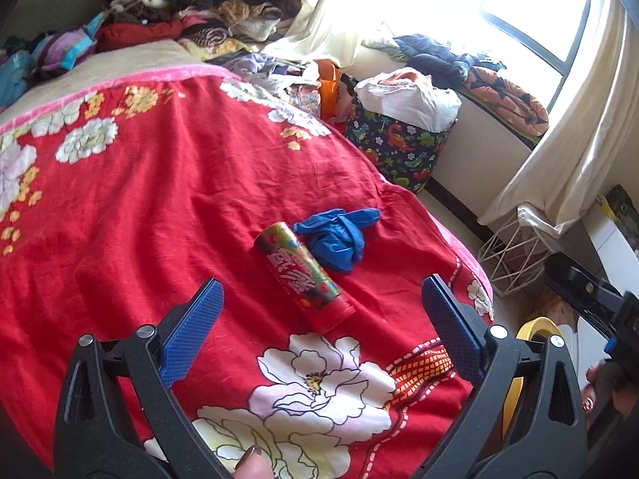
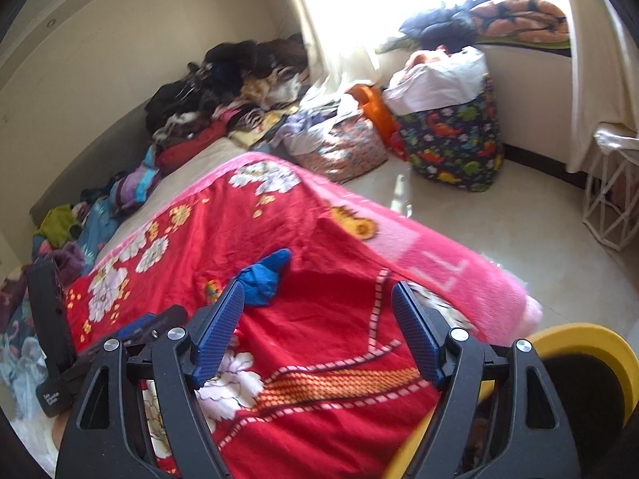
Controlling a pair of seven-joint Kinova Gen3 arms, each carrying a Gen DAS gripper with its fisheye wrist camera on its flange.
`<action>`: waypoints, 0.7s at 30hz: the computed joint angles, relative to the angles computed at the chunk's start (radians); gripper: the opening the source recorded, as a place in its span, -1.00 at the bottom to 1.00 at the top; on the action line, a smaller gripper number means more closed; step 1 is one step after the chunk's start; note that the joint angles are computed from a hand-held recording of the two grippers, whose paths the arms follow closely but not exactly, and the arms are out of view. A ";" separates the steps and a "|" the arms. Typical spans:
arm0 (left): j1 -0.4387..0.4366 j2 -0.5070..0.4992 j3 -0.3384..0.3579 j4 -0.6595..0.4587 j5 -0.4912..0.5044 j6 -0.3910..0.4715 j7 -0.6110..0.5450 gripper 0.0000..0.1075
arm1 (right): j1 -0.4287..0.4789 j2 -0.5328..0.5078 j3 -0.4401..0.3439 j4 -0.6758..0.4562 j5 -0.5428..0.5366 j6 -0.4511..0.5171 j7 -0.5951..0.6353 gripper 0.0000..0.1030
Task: Collect trash
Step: 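Move both open tools back toward the red tube and blue glove, then grasp the red candy tube with the left tool while the right tool grasps the blue glove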
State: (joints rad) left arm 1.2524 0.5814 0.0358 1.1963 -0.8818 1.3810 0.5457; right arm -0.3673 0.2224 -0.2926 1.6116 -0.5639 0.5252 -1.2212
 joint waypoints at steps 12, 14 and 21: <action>-0.082 -0.066 0.028 0.177 0.033 -0.221 0.127 0.06 | -0.146 0.289 0.013 -0.383 0.175 0.256 -0.148 0.08; -0.095 -0.069 0.028 0.194 0.038 -0.251 0.139 0.06 | -0.158 0.329 0.016 -0.433 0.178 0.290 -0.178 0.04; -0.125 -0.070 0.021 0.227 0.046 -0.318 0.151 0.00 | -0.221 0.417 0.036 -0.565 0.246 0.377 -0.225 0.01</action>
State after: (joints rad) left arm 1.1276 0.5109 0.0569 1.4230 -0.8354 1.0628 0.6963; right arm -0.5887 0.6393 -0.2564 1.0470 -0.3181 0.9018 -1.4461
